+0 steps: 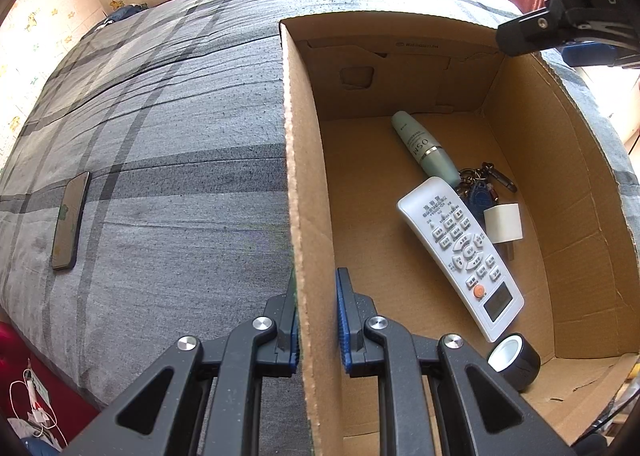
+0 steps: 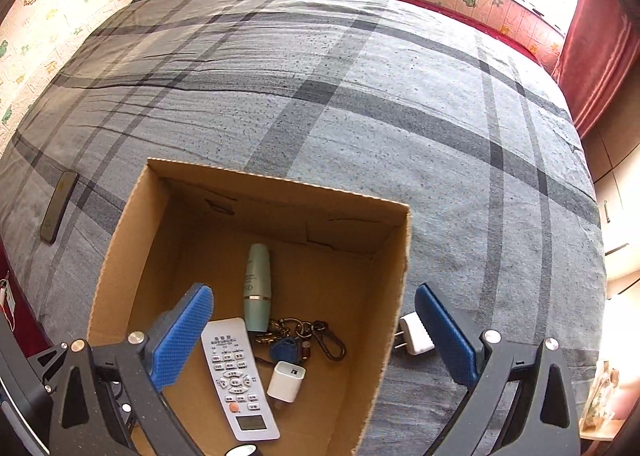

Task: Organize rigid objects
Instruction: 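Move the right gripper back toward the large white charger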

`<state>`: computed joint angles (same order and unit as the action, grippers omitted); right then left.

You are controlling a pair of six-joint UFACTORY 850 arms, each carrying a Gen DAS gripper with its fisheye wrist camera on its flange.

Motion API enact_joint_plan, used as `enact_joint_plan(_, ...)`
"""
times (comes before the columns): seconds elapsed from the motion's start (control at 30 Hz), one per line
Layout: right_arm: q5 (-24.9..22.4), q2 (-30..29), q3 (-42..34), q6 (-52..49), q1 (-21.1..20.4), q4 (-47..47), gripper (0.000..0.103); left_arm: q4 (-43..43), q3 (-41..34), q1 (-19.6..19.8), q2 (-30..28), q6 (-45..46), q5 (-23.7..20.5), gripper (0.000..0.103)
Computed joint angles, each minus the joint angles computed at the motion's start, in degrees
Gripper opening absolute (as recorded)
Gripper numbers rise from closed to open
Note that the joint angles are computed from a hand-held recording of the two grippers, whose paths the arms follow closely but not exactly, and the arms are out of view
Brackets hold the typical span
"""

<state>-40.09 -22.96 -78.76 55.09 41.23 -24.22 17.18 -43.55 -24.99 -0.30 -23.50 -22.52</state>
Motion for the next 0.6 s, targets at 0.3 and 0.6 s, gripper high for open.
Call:
enact_joint_plan(0.3,0.41,6.29,7.33,3.47,-3.49,-3.3,0.103,0.37,0.02,-0.05,0.0,-0.28,-0.03,0.017)
enact_joint_plan(0.6,4.17,10.78,14.76,4.21,-7.25,-3.0,0.103,-0.07,0.02,0.04,0.03,0.14,0.06,0.017)
